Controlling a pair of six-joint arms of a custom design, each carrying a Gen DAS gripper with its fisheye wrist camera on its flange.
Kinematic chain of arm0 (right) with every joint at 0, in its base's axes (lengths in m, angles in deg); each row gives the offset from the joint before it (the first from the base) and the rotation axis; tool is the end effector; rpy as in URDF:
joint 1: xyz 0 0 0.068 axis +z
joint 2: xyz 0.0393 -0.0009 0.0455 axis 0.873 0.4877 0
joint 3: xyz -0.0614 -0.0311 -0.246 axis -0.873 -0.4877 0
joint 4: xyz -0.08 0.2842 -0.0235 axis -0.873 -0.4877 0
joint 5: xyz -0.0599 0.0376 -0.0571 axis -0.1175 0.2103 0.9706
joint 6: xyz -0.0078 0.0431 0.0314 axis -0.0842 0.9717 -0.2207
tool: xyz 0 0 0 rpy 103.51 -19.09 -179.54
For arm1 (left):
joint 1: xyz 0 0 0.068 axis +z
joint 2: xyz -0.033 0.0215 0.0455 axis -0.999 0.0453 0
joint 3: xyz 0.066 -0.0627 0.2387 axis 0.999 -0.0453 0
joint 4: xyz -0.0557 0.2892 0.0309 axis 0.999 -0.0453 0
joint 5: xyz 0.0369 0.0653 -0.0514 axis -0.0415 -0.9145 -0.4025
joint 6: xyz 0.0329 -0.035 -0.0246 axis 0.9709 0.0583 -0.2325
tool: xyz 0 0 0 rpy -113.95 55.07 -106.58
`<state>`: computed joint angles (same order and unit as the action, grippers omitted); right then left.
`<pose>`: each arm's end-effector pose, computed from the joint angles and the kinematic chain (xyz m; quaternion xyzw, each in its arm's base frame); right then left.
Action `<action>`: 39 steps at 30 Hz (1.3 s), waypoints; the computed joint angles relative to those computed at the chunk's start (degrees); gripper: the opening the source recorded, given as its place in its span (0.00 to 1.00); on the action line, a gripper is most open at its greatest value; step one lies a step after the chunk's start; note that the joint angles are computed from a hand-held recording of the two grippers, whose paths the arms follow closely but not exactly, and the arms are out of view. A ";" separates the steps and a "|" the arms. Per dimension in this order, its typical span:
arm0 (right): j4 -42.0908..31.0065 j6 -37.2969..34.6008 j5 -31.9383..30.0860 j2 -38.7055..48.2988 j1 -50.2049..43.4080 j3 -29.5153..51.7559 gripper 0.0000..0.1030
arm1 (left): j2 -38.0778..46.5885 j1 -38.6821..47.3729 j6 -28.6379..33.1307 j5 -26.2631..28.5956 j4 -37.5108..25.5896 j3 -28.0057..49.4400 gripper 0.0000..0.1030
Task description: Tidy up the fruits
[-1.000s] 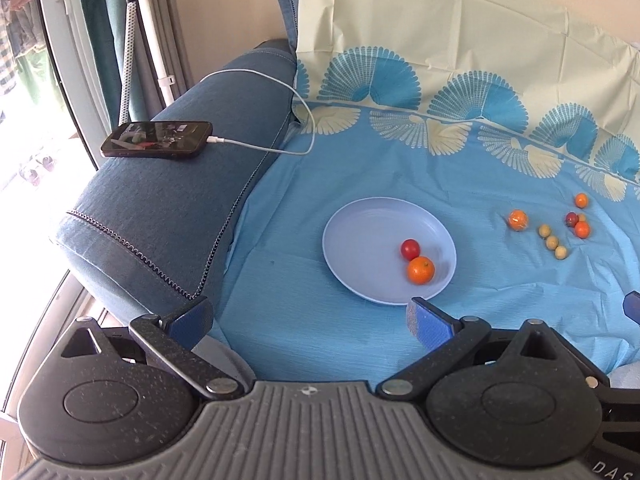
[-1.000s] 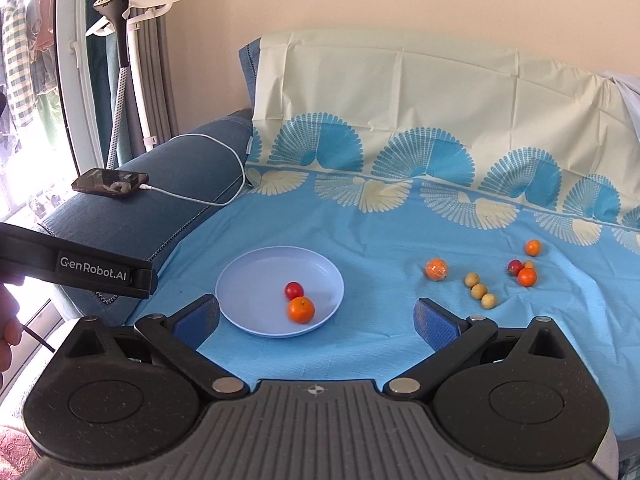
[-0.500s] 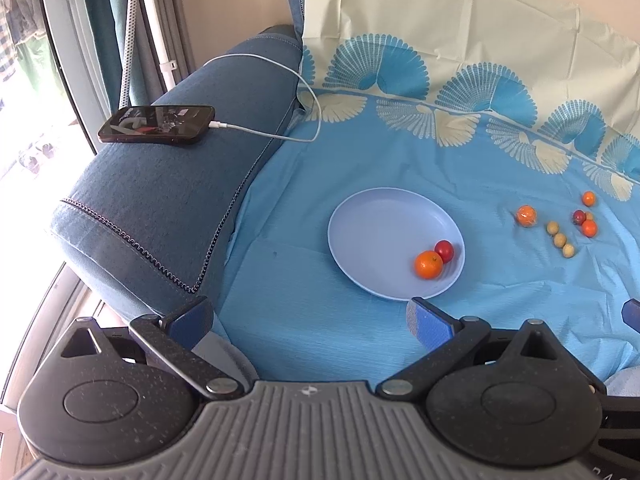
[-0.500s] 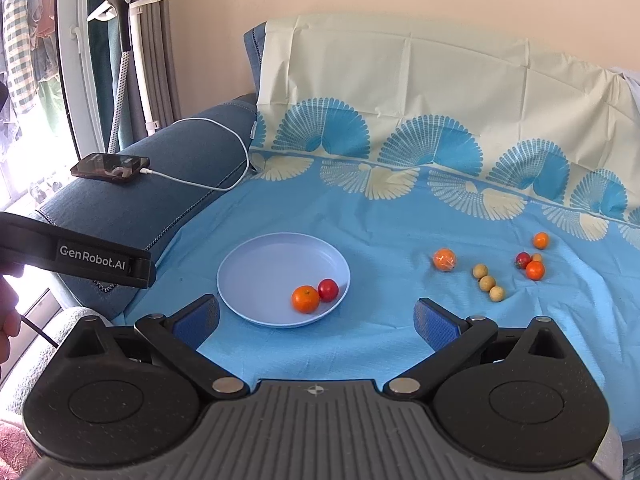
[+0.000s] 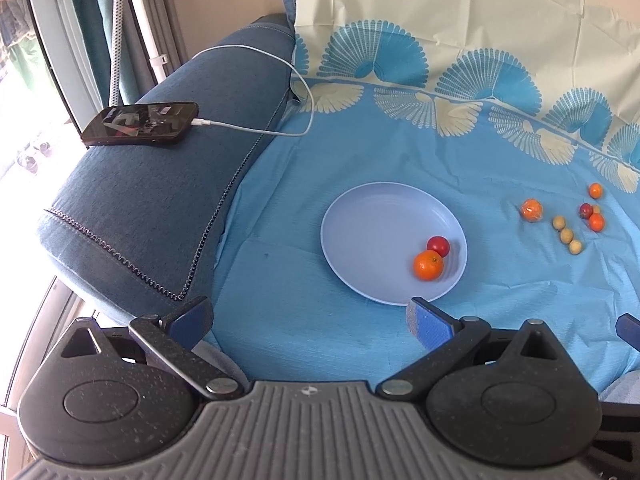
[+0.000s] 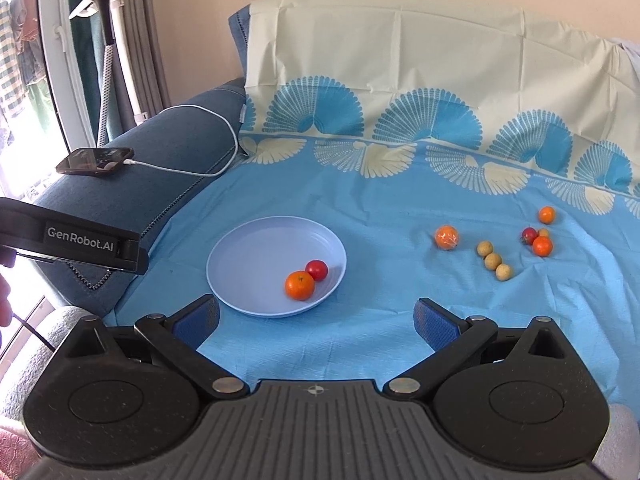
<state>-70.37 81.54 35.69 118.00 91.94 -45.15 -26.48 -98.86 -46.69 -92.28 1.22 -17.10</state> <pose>0.1374 0.0741 0.2679 -0.0677 0.8983 0.0850 0.4257 0.1967 -0.0292 0.2885 -0.0619 0.9439 0.0742 0.3157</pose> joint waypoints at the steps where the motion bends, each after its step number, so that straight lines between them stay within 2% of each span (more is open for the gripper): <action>1: 0.45 0.26 -0.13 0.39 -0.62 -0.18 0.99 | 1.06 -0.57 -0.22 -0.18 0.16 0.45 1.00; 5: 2.69 -1.73 -3.06 -0.18 -8.37 -2.21 0.99 | 7.27 -2.96 -1.50 0.31 1.17 3.40 1.00; 11: 10.27 -8.71 -10.44 2.65 -30.08 -6.14 0.99 | 21.03 -9.26 -4.39 0.50 6.17 10.77 1.00; 14: 18.67 -11.70 -12.90 9.96 -41.31 -6.87 0.99 | 30.89 -11.58 -5.21 2.32 10.54 16.10 1.00; 18: 34.09 -13.05 -13.40 27.75 -50.89 -3.81 0.99 | 46.69 -13.78 -5.62 6.12 15.29 25.92 1.00; 20: 42.29 -12.40 -12.84 38.51 -53.29 -0.58 0.99 | 54.73 -15.31 -4.32 5.80 17.94 31.38 1.00; 23: 50.42 -12.69 -11.71 54.98 -54.47 7.12 0.99 | 66.81 -17.14 -1.21 5.37 19.25 41.24 1.00; 28: 52.82 -15.27 -13.08 77.36 -54.51 22.83 0.99 | 86.40 -17.68 1.46 8.83 14.46 62.61 1.00; 31: 53.75 -16.39 -11.99 86.04 -53.49 29.77 0.99 | 96.42 -18.01 3.98 8.19 11.06 75.47 1.00; 34: 52.61 -17.46 -10.66 93.06 -52.64 35.38 0.99 | 108.07 -18.35 5.68 5.40 3.64 92.75 1.00; 35: 57.19 -17.23 -9.77 93.55 -52.32 33.65 0.99 | 110.56 -18.17 6.28 5.72 2.04 96.52 1.00; 37: 62.18 -18.12 -8.02 93.78 -51.55 31.29 0.99 | 110.14 -17.83 5.89 6.49 3.61 95.41 1.00; 39: 61.16 -17.88 -8.76 94.11 -51.88 32.32 0.99 | 110.33 -17.69 6.37 6.44 3.93 95.67 1.00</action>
<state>-9.21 63.66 26.92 212.11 40.06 -12.83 83.86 -116.55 -40.31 -85.84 5.15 78.57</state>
